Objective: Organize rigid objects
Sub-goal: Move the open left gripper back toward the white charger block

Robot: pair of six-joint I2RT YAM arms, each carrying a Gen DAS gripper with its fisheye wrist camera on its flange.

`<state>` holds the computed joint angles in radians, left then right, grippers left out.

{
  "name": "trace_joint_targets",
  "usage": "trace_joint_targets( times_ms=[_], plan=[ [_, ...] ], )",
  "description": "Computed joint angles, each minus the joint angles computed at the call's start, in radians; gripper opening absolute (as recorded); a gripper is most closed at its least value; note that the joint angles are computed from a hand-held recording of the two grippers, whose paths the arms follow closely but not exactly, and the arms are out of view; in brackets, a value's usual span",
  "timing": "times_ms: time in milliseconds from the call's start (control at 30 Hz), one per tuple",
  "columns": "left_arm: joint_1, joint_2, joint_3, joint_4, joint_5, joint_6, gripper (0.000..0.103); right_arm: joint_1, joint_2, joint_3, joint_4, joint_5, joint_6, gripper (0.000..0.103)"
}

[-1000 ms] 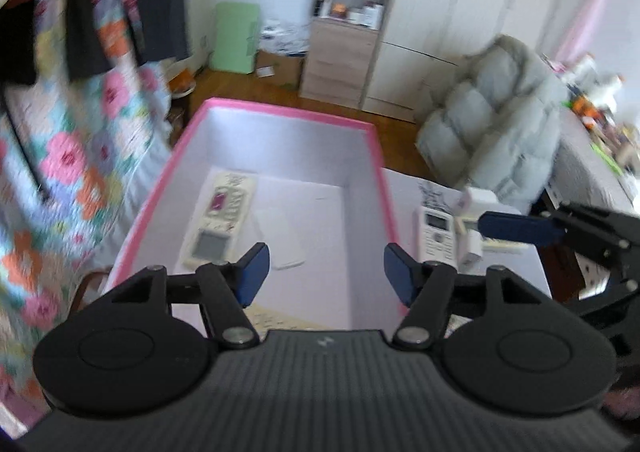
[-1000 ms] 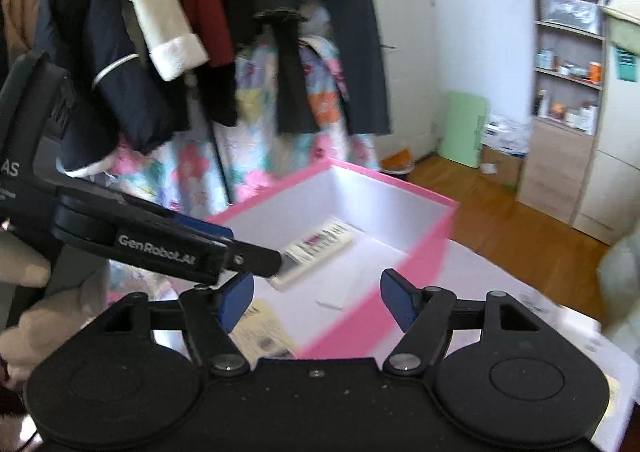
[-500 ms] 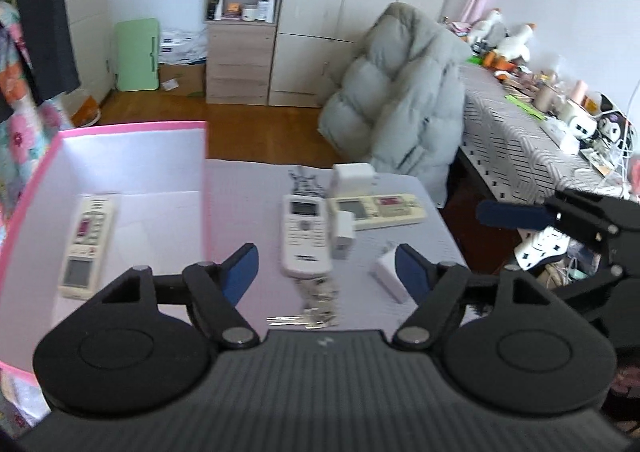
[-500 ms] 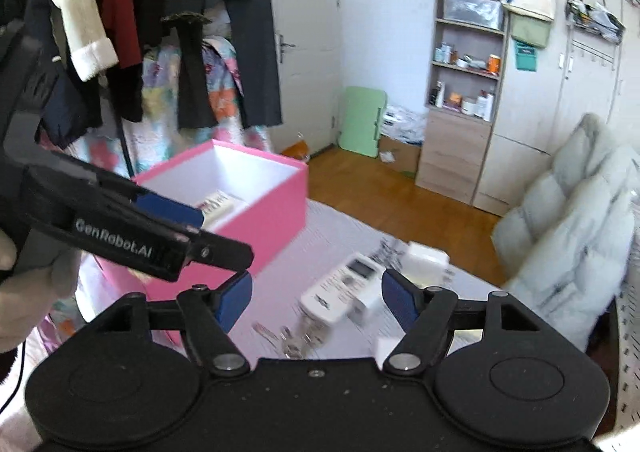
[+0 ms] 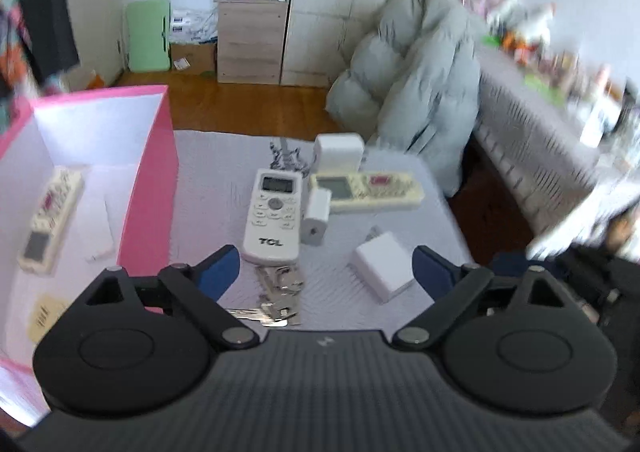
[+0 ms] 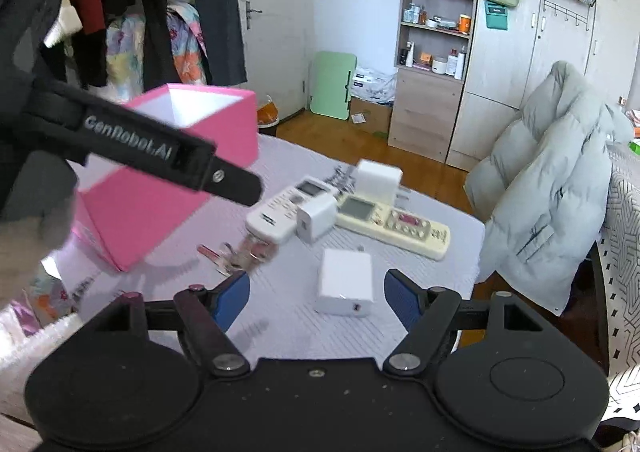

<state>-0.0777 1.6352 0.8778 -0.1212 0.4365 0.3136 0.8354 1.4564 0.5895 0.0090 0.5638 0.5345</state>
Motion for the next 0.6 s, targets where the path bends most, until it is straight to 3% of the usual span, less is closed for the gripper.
trace_joint_targets(
  times_ms=[100, 167, 267, 433, 600],
  plan=[
    [-0.059, 0.023, -0.012, 0.03, -0.071, 0.034, 0.089, -0.055, 0.043, -0.059, 0.108, -0.063, 0.006, 0.078],
    [-0.089, 0.062, 0.016, -0.002, -0.082, 0.048, 0.072, -0.086, 0.083, -0.088, 0.182, -0.101, 0.005, 0.078],
    [-0.129, 0.139, 0.06, -0.03, -0.09, 0.037, 0.063, -0.11, 0.16, -0.08, 0.235, -0.113, -0.011, 0.077],
    [-0.14, 0.263, 0.154, -0.085, -0.061, -0.007, 0.062, -0.143, 0.263, -0.057, 0.35, -0.149, -0.068, 0.075],
    [-0.144, 0.345, 0.222, -0.086, -0.034, -0.041, 0.061, -0.174, 0.349, 0.003, 0.367, -0.139, -0.102, 0.075]
  ],
)
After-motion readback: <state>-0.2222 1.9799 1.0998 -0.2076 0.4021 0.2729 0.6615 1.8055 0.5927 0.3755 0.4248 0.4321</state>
